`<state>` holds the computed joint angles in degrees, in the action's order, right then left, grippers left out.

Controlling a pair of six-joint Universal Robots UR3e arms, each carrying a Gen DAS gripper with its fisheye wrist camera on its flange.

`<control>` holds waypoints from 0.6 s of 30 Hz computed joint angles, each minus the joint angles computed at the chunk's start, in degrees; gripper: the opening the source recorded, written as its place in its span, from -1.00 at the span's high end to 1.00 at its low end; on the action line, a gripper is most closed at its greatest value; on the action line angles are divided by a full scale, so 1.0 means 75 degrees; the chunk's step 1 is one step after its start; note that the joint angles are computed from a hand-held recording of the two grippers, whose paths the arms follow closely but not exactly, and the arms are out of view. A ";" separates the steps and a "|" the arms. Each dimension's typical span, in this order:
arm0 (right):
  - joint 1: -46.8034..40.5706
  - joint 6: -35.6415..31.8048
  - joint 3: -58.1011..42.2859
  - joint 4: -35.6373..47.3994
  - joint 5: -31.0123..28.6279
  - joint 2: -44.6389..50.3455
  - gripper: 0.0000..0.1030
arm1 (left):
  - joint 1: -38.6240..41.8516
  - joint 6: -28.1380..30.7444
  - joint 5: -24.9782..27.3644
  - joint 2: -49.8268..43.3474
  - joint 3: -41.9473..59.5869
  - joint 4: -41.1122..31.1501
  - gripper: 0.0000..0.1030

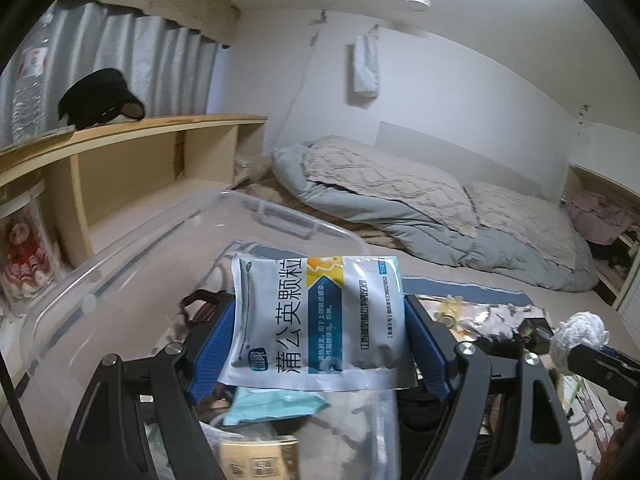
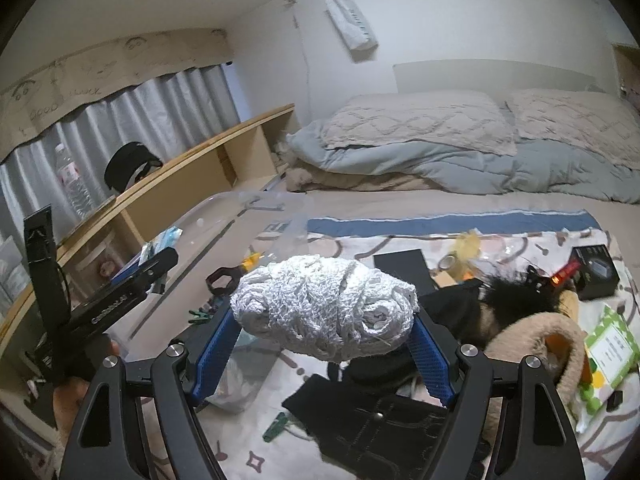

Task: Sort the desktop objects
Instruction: 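Lift the sachet with the left gripper and the bundle with the right toward the clear box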

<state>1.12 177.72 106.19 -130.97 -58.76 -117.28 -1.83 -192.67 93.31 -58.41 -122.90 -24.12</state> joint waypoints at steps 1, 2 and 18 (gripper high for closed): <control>0.0201 0.0095 -0.0085 -0.0119 -0.0118 0.0166 -0.56 | 0.0163 0.0024 -0.0063 0.0078 -0.0068 -0.0033 -0.56; 0.0337 0.0158 -0.0146 -0.0196 -0.0186 0.0279 -0.56 | 0.0327 0.0051 -0.0107 0.0150 -0.0139 -0.0077 -0.56; 0.2347 0.0815 -0.1313 -0.0947 -0.1316 0.1980 -0.56 | 0.1851 0.0364 -0.0636 0.1028 -0.0642 -0.0742 -0.56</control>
